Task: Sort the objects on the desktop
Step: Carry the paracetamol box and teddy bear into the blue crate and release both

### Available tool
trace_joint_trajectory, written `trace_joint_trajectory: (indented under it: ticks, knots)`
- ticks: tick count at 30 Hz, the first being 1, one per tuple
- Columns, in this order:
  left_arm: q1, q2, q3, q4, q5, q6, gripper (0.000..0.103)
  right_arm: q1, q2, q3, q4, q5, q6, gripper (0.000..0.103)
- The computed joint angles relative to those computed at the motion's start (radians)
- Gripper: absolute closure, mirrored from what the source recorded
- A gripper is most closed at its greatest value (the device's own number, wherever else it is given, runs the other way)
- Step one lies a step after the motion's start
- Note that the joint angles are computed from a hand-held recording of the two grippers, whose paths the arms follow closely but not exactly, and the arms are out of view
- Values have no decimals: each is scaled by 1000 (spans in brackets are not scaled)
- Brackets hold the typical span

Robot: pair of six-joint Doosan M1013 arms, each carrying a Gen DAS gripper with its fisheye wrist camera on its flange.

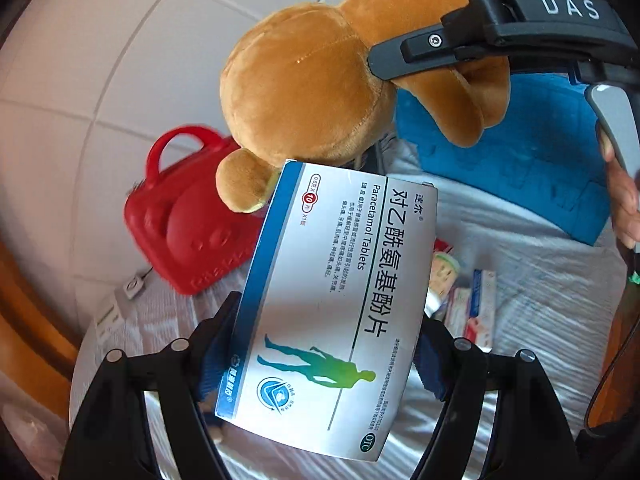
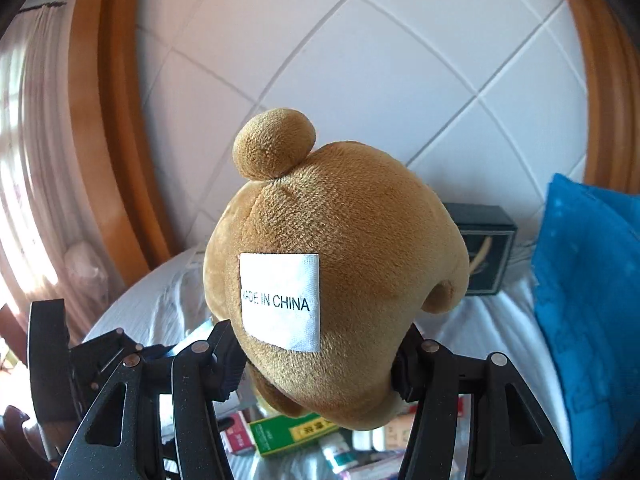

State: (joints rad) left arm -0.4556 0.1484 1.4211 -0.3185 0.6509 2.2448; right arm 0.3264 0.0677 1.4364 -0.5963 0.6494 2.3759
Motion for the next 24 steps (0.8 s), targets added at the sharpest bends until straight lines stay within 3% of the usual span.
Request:
trace_joint_trajectory:
  ticks: [6, 12, 18, 24]
  knots:
    - [-107, 19, -94, -152, 22, 171, 27, 22, -161, 105, -349, 158, 346, 46]
    - [-243, 64, -200, -208, 23, 211, 27, -20, -292, 172, -473, 316, 426, 45]
    - [-368, 151, -349, -150, 32, 111, 27, -175, -344, 148, -428, 344, 300, 45]
    - [-442, 270, -551, -8, 108, -40, 26, -405, -360, 153, -271, 232, 174, 44]
